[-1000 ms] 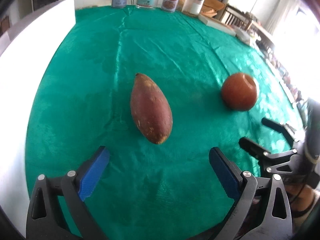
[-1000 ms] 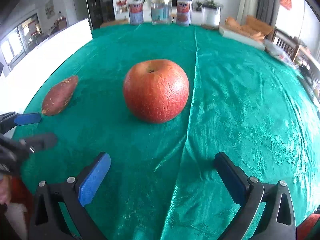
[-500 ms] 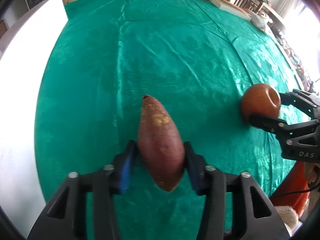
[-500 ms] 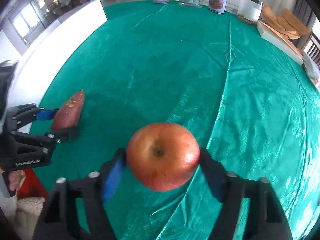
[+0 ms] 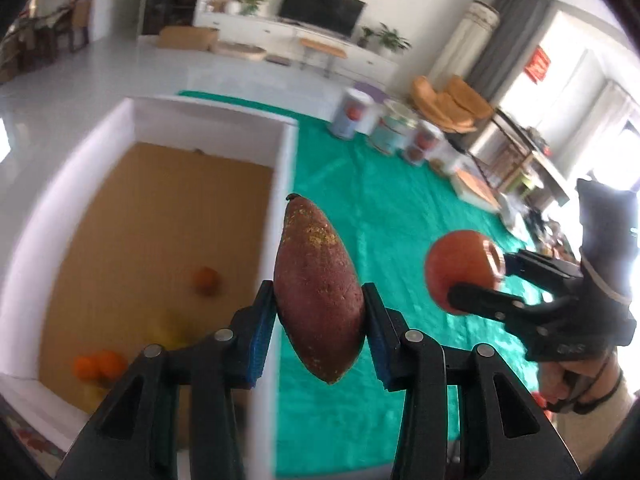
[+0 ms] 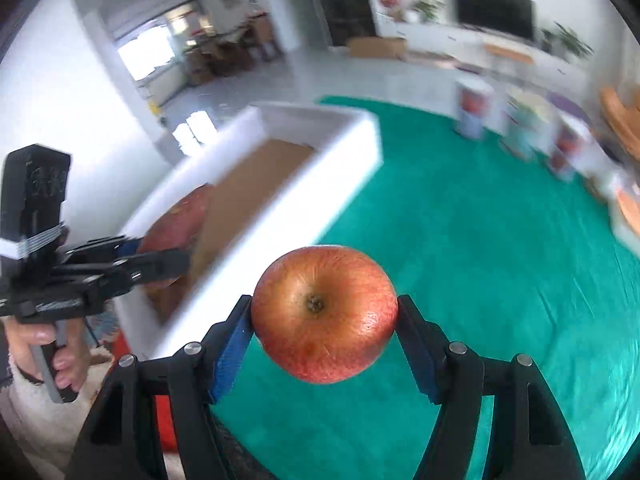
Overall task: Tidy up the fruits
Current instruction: 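Carry both fruits over the white box and open both tools to drop them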
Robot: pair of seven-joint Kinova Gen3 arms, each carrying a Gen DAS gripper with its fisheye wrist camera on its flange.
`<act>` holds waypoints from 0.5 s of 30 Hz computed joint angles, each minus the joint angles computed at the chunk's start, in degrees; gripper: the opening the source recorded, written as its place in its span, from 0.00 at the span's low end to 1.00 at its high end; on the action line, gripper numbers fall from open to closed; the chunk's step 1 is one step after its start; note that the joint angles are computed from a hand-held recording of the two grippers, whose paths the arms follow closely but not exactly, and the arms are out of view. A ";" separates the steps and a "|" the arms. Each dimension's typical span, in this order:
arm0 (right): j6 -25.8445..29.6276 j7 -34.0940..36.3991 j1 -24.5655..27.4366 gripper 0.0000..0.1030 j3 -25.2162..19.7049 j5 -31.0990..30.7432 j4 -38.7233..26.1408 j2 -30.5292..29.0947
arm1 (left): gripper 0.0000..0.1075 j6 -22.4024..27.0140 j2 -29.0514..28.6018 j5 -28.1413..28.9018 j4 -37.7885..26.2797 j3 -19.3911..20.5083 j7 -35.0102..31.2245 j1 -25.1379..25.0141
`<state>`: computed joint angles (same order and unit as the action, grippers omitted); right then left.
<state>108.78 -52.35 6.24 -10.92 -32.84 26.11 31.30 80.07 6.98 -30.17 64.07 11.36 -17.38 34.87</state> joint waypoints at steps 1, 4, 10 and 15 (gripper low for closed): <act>0.05 -1.68 -2.65 0.68 -0.95 0.44 -1.36 0.11 | 0.41 2.33 -1.10 -0.03 1.15 -0.65 -0.04 -1.73; -3.20 -5.59 -10.62 0.68 -7.57 6.45 -1.89 0.63 | 0.41 6.28 -2.72 3.72 5.26 -3.70 -0.76 -7.42; -4.56 -15.66 -26.54 0.68 -10.27 20.44 -4.03 7.10 | 0.41 2.30 -4.52 14.94 15.50 -6.45 -5.13 -19.06; -7.36 -15.32 -35.71 0.68 -0.78 23.56 -0.43 9.05 | 0.39 0.61 -3.27 20.65 17.95 -7.04 -7.60 -23.47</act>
<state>101.42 -67.67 -29.47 -11.70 -9.28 25.68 40.35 80.68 3.71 -9.52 82.02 4.32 -24.98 11.40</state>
